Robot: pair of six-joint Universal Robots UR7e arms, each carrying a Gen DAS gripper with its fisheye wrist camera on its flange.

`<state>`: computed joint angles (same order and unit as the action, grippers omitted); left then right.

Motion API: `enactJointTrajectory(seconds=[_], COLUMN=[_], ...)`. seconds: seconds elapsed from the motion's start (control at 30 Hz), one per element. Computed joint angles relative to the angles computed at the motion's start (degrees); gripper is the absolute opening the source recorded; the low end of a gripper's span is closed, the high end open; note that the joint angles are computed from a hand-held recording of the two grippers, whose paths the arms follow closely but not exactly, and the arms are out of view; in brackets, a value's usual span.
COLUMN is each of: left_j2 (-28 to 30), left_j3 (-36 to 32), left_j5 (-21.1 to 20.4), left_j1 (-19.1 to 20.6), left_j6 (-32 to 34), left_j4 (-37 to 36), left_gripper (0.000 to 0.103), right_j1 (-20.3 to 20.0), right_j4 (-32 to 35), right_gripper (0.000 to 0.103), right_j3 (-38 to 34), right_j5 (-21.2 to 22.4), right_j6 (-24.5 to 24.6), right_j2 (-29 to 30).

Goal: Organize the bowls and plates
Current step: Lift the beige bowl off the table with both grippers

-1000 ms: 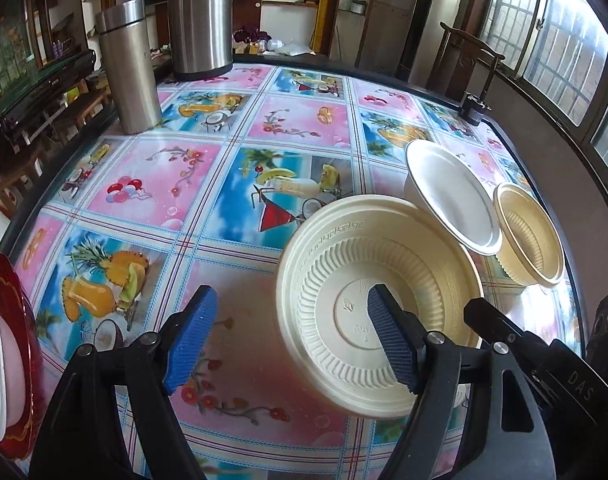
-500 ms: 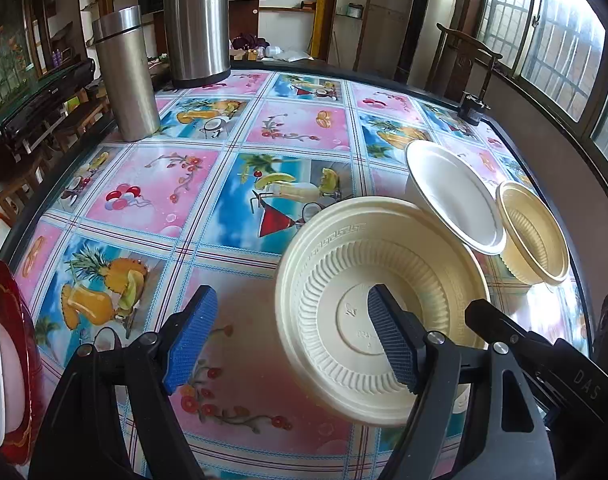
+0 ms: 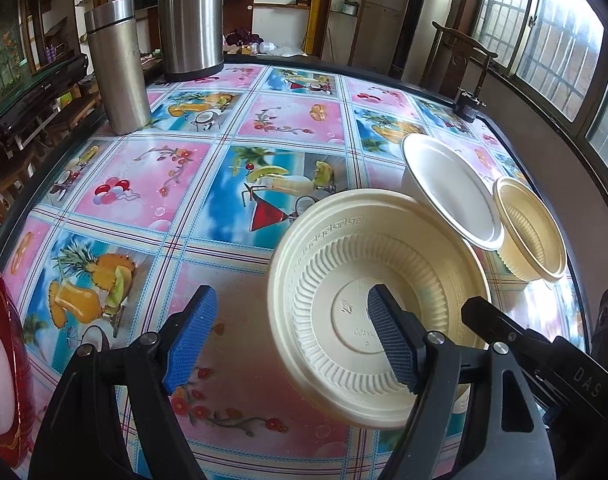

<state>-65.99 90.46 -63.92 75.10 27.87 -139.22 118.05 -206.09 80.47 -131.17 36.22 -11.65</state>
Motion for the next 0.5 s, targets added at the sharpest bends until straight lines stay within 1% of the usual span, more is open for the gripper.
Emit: enactJointTrajectory(seconds=[0.27,0.33,0.5], left_j2=[0.05,0.11,-0.04], left_j3=[-0.36,-0.57,-0.32], left_j5=[-1.08,-1.27,-1.71], left_j1=[0.4,0.48,0.5], left_j6=[-0.03,-0.18,0.34], left_j4=[1.1,1.59,1.67], left_gripper=[0.078,0.078,0.078], right_j1=[-0.02,-0.04,-0.1], right_j4=[0.25,0.51,1.45], right_gripper=[0.029,0.024,0.022], right_j3=[-0.41,-0.46,-1.18], right_j5=[-0.45,-0.48,-0.33], right_j6=[-0.11,-0.15,-0.22], right_j2=[0.27,0.27,0.53])
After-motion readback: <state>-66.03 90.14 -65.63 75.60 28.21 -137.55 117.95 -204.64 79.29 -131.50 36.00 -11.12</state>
